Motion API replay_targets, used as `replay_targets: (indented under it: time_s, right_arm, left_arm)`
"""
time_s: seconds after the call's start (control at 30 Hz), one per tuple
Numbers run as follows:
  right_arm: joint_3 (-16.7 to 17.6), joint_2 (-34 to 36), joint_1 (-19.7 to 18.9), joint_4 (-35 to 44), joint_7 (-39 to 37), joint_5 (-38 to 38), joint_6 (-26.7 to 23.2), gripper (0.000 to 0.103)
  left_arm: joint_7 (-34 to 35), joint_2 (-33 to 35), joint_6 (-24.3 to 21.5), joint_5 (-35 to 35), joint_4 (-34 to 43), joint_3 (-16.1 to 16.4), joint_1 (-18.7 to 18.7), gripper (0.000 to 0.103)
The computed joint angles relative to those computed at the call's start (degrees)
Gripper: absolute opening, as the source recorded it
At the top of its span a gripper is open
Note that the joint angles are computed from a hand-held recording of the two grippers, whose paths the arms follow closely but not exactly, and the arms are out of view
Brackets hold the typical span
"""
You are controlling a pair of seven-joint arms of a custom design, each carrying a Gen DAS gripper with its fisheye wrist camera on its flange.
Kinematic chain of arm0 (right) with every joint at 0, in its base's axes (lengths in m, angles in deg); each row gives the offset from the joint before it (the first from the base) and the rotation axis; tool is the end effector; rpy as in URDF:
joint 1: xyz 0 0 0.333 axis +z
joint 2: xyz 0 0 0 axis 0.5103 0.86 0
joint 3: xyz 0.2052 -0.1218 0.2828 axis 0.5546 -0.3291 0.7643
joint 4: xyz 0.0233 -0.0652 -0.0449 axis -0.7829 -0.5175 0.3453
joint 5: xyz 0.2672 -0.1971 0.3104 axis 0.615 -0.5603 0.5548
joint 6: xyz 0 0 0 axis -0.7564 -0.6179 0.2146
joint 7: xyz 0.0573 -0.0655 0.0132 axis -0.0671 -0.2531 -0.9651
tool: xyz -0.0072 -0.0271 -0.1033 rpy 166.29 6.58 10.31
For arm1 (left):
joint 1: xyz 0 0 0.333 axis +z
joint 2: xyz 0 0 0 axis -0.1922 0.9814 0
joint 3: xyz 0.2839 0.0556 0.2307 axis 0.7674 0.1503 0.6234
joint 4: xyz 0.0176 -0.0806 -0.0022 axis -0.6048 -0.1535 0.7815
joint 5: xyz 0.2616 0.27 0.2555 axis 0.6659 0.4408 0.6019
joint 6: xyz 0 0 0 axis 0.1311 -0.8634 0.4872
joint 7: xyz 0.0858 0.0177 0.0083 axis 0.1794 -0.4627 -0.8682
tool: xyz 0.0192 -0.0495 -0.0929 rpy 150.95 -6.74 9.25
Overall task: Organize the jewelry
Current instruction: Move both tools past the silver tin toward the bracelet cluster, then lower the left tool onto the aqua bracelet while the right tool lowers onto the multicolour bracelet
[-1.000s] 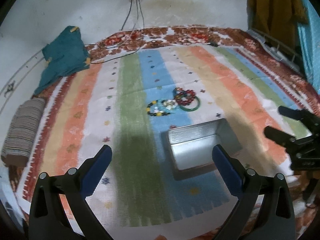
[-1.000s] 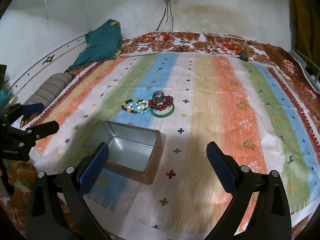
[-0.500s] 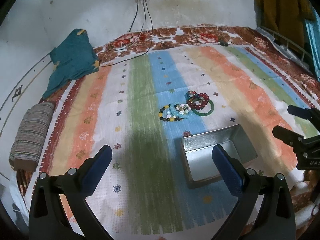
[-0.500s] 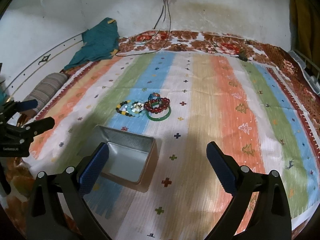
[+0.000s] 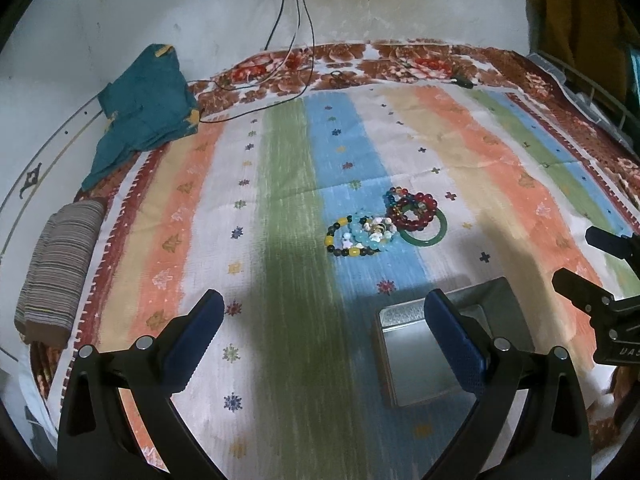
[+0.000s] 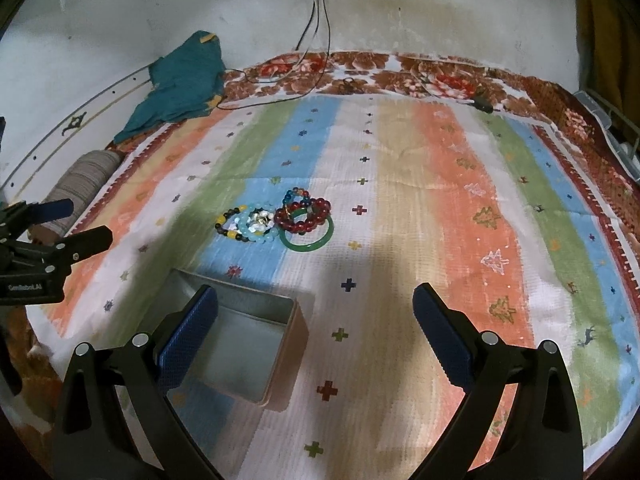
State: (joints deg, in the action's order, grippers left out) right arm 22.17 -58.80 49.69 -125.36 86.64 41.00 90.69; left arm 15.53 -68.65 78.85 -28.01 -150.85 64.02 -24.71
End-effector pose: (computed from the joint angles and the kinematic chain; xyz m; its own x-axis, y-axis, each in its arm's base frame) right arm 0.4953 0.0473 0.4580 0.5577 -0.8209 -0.1227 -0.6500 -0.3399 -0.6797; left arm 0.4183 -0.3208 0.5017 0.2578 -0.9593 -0.1157 -0.7780 -0.1351 -0.6135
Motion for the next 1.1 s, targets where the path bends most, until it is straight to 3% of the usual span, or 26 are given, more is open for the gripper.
replay_targets:
  time_s: [0.73,1.1]
  right_arm:
    - [4.0,8.2,-2.6,7.0,1.1,2.5,-0.2,0.099]
    - [7.0,12.6,-4.7,10.8,-1.2,4.3,-0.2,0.099]
  left_arm:
    - [0.3,6.5,0.1,-0.7,3.4,4.4,0.7,0.097]
    - [2.5,7.8,5.4,-4.2,2.7,6.4,2.3,0.094]
